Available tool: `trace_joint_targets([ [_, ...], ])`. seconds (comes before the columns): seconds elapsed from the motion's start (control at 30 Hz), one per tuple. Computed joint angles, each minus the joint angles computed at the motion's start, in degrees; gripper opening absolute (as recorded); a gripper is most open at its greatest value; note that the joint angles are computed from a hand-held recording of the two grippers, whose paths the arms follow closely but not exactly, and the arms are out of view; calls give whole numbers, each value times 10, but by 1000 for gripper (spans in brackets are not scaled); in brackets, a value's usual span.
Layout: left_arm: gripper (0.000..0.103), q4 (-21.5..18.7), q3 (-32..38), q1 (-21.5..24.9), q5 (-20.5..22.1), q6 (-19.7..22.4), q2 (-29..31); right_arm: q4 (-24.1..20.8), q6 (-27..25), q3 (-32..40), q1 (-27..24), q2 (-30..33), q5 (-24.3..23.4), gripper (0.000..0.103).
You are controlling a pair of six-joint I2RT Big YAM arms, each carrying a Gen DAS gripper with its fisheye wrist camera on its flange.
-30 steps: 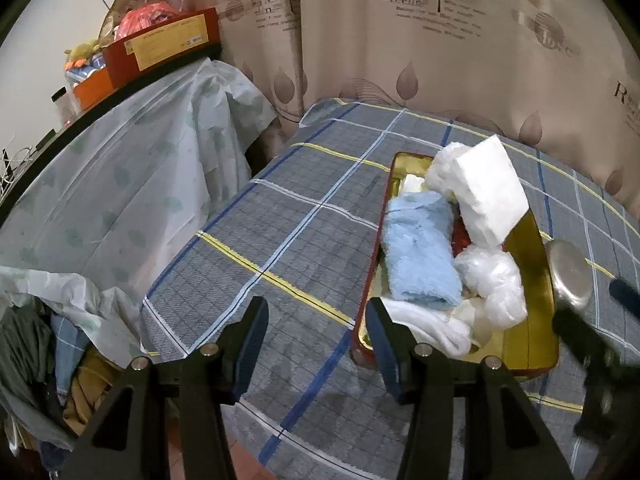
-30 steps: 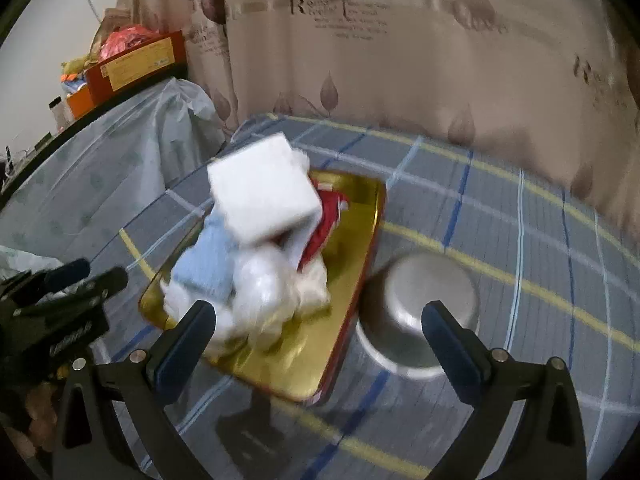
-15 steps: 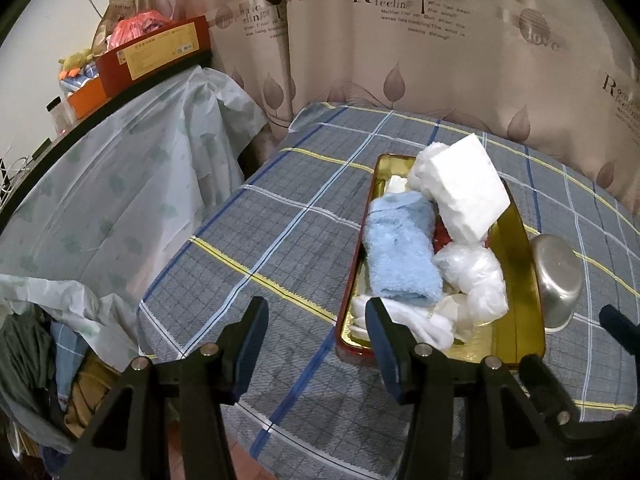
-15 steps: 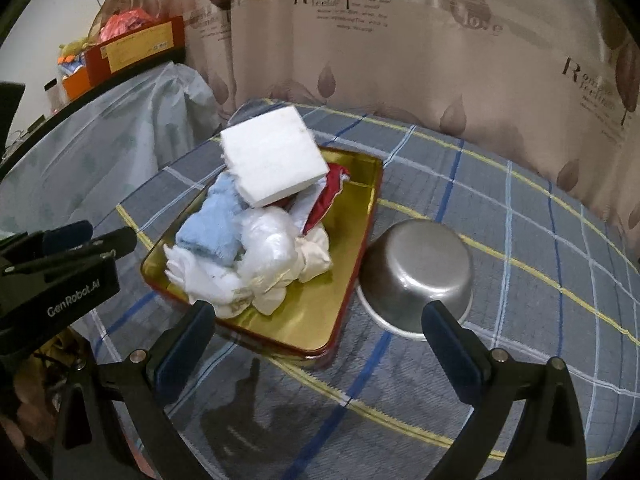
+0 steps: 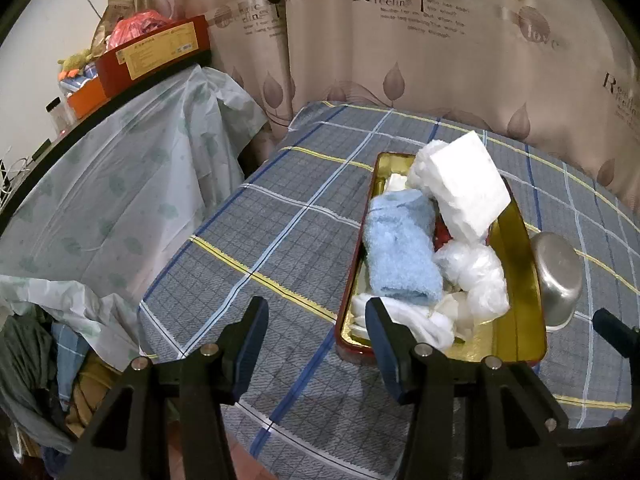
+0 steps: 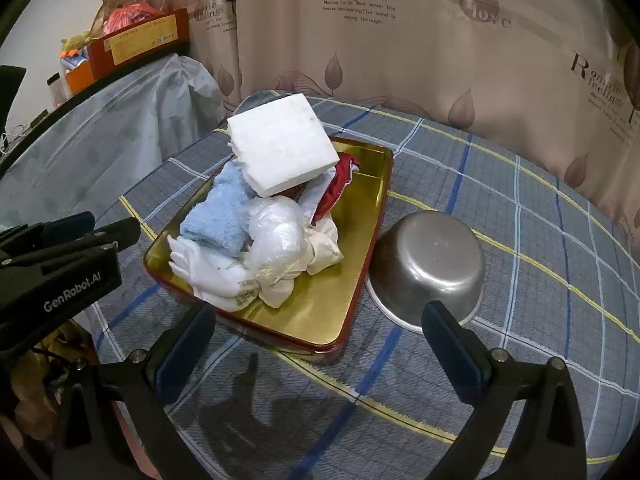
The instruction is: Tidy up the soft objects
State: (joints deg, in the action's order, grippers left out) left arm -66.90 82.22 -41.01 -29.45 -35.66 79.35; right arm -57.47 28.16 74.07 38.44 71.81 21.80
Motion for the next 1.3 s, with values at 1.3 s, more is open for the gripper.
trace_joint_targets([
  [1.3, 52, 3, -10, 6, 6, 4, -4, -6, -4, -8, -2, 3, -6, 102],
])
